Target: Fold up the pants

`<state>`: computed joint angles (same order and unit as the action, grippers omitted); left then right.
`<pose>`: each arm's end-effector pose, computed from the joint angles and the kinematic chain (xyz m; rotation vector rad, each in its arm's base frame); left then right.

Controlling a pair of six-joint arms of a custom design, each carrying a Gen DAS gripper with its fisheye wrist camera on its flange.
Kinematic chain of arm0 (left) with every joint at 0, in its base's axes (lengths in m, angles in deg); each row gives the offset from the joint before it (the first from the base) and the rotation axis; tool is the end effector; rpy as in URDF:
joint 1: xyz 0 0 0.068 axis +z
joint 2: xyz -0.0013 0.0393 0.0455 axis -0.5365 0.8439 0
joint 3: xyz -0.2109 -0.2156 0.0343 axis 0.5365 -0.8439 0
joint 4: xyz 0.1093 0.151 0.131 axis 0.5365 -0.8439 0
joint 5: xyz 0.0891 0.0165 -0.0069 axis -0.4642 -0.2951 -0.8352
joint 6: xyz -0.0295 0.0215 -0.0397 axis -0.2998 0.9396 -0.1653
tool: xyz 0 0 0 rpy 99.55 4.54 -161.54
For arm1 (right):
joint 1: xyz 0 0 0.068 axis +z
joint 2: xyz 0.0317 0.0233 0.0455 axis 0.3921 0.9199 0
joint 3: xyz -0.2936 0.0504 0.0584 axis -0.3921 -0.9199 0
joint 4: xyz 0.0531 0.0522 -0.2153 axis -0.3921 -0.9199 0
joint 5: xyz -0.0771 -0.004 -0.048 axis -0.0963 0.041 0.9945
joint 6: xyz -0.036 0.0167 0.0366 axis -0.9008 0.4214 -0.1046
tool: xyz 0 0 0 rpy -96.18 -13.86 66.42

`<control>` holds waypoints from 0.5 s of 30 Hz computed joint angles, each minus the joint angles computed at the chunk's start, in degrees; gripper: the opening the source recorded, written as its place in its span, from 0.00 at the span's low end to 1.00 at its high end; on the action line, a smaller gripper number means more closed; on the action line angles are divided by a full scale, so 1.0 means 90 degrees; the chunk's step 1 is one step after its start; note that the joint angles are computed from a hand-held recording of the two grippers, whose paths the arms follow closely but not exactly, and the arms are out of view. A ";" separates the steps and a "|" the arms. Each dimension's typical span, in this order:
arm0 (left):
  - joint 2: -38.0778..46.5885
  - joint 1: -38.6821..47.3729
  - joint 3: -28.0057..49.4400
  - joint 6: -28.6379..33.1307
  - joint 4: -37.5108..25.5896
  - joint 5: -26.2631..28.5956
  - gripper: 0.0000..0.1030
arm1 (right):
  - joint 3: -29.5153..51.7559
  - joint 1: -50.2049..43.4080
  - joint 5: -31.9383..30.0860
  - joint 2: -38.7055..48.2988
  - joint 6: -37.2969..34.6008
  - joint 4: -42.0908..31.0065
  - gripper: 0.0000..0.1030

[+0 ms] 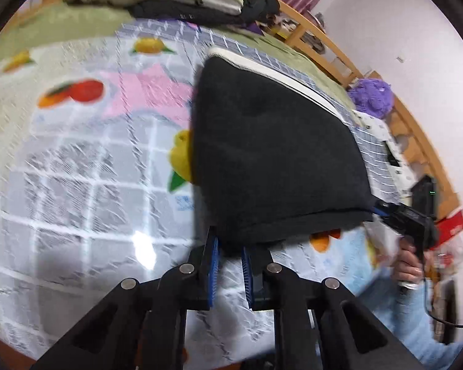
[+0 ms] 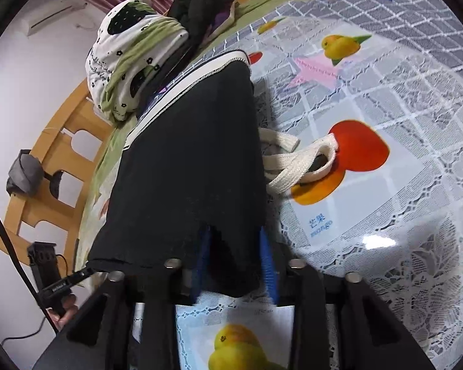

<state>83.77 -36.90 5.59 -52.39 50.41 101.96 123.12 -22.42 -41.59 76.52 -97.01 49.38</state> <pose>0.2345 -0.0358 0.1744 0.2934 2.5616 -0.6967 0.1618 -0.1296 0.1840 0.4289 2.4374 0.6855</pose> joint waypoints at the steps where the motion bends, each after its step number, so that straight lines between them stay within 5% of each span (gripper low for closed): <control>1: 0.0030 -0.0104 0.0009 -0.0014 -0.0007 -0.0249 0.13 | -0.0007 0.0009 0.0049 -0.0045 -0.0053 -0.0030 0.21; 6: 0.0224 0.0053 0.0236 0.0053 -0.0546 -0.0129 0.19 | -0.0051 0.0189 0.0421 -0.0115 -0.0252 -0.0030 0.21; 10: -0.0112 0.0614 0.0228 0.0433 -0.1004 0.0277 0.33 | 0.0033 -0.0178 0.0197 -0.0468 -0.0733 -0.0424 0.23; 15: -0.0680 0.0790 0.0283 0.0511 -0.1154 0.0356 0.33 | 0.0045 -0.0117 -0.0108 -0.1226 -0.0687 -0.0291 0.23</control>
<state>77.64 -29.79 8.13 -47.79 40.03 105.16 123.53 -23.47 -42.56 65.48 -103.19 46.76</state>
